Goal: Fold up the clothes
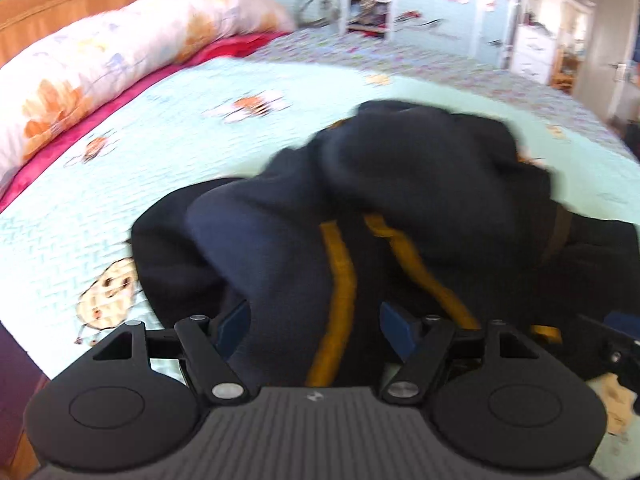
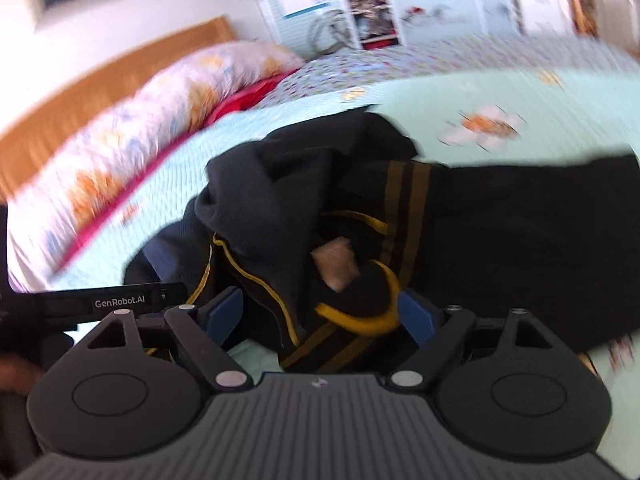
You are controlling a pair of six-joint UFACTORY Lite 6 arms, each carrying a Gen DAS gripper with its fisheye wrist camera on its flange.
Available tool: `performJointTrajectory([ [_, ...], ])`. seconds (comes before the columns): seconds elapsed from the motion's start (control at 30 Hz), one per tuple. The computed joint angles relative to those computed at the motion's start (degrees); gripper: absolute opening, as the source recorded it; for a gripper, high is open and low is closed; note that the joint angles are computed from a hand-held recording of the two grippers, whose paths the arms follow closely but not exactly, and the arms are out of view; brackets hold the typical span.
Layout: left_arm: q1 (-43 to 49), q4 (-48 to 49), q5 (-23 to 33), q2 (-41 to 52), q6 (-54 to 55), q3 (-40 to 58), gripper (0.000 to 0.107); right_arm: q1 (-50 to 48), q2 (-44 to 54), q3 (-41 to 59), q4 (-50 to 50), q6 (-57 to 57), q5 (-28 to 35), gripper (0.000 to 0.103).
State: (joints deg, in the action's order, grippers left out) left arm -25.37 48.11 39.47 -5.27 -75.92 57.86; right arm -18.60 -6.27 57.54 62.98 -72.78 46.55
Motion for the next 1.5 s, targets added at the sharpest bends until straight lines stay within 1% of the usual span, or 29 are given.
performJointTrajectory([
  [0.17, 7.9, -6.2, -7.93, 3.79, 6.31, -1.93, 0.075, 20.08, 9.32, 1.73, -2.76, 0.13, -26.18, 0.086],
  [0.2, 8.44, -6.78, -9.03, 4.83, 7.21, -1.89, 0.075, 22.27, 11.74, 2.45, -3.68, 0.09, -30.35, 0.086],
  [0.23, 8.68, -7.31, -9.8, 5.76, 7.99, -1.71, 0.075, 22.77, 13.55, 3.11, -2.97, -1.22, -32.13, 0.084],
  [0.27, 8.76, -7.34, -10.63, 6.35, 8.18, -1.71, 0.074, 21.98, 14.65, 3.75, -1.32, -2.69, -31.5, 0.075],
  [0.3, 8.61, -6.47, -11.6, 6.52, 7.4, -2.06, 0.073, 19.95, 15.04, 4.37, 0.9, -4.23, -28.48, 0.063],
  [0.33, 8.35, -4.92, -12.9, 6.38, 6.04, -2.69, 0.068, 17.42, 14.89, 4.95, 1.73, -4.81, -24.73, 0.057],
  [0.37, 7.89, -3.19, -14.12, 6.12, 4.63, -3.27, 0.052, 15.0, 14.36, 5.23, 1.92, -5.22, -21.84, 0.04],
  [0.4, 7.08, -2.12, -14.57, 5.73, 3.88, -3.45, 0.045, 12.41, 14.06, 5.87, 1.7, -5.07, -18.52, 0.033],
  [0.43, 6.2, -2.24, -14.78, 5.22, 4.17, -3.5, 0.033, 9.48, 13.98, 6.95, 1.24, -4.17, -14.46, 0.028],
  [0.47, 5.39, -3.43, -15.16, 4.39, 5.34, -3.61, 0.028, 6.75, 13.63, 7.67, 1.43, -3.48, -11.39, 0.022],
  [0.6, -0.18, -4.68, -13.99, -0.75, 6.67, -4.21, 0.023, -2.36, 10.46, 8.51, 2.66, -5.36, -6.56, 0.01],
  [0.63, -1.51, -6.39, -13.88, -2.26, 8.71, -4.22, 0.019, -4.65, 9.79, 8.77, 3.13, -5.99, -5.63, 0.01],
  [0.67, -2.9, -8.35, -13.95, -3.76, 11.04, -4.22, 0.013, -6.98, 9.02, 8.88, 3.75, -6.67, -5.52, 0.004],
  [0.73, -6.83, -9.59, -13.01, -6.24, 12.75, -4.1, 0.013, -11.54, 7.58, 8.61, 4.86, -9.21, -6.58, 0.004],
  [0.77, -9.24, -7.51, -11.44, -6.93, 10.61, -3.93, 0.016, -13.96, 7.29, 8.94, 5.02, -10.36, -5.84, 0.004],
  [0.83, -12.65, -2.07, -7.22, -8.11, 4.04, -3.89, 0.021, -18.65, 6.84, 10.56, 3.79, -10.67, -1.09, 0.015],
  [0.87, -13.11, 0.01, -5.19, -8.78, 1.27, -4.05, 0.036, -20.15, 5.65, 10.11, 4.19, -11.01, 0.95, 0.036],
  [0.9, -12.76, 1.82, -3.6, -9.69, -1.05, -4.53, 0.046, -21.32, 4.48, 9.54, 4.76, -11.34, 2.81, 0.071],
  [0.93, -11.83, 2.89, -2.19, -10.91, -2.41, -5.14, 0.063, -21.56, 3.16, 8.4, 6.07, -11.98, 4.18, 0.083],
  [0.97, -10.48, 2.99, -0.81, -12.24, -2.54, -5.6, 0.069, -20.96, 1.76, 6.86, 7.55, -12.93, 5.04, 0.087],
  [1.1, -4.64, 0.51, 3.26, -17.44, 0.52, -6.7, 0.071, -10.58, -0.82, 3.73, 8.77, -13.47, 2.37, 0.086],
  [1.2, -2.0, -2.35, 5.54, -20.3, 3.26, -7.24, 0.072, 4.03, 0.24, 2.54, 10.27, -15.11, -10.12, 0.086],
  [1.27, 0.27, -5.37, 5.73, -21.93, 6.77, -7.58, 0.072, 13.5, 5.34, 5.15, 8.23, -12.71, -20.42, 0.086],
  [1.33, 0.16, -7.3, 6.28, -24.13, 8.05, -9.47, 0.072, 18.88, 11.21, 7.92, 5.42, -10.21, -27.24, 0.086],
  [1.37, 0.65, -8.35, 5.89, -24.79, 8.97, -10.36, 0.072, 20.6, 14.19, 9.23, 3.75, -8.77, -29.89, 0.082],
  [1.4, 1.26, -9.26, 5.35, -25.31, 9.81, -11.19, 0.072, 22.14, 17.36, 10.96, 0.58, -5.82, -32.09, 0.068],
  [1.43, 1.78, -9.49, 4.38, -25.02, 9.89, -11.72, 0.072, 22.27, 19.66, 12.35, -0.74, -4.33, -31.9, 0.054],
  [1.47, 2.7, -9.2, 2.52, -23.6, 9.58, -11.94, 0.072, 20.34, 19.56, 12.45, 0.33, -4.58, -29.3, 0.021],
  [1.5, 3.33, -8.98, 1.3, -22.72, 9.35, -12.21, 0.072, 17.66, 17.46, 11.05, 2.58, -7.23, -26.71, 0.013],
])
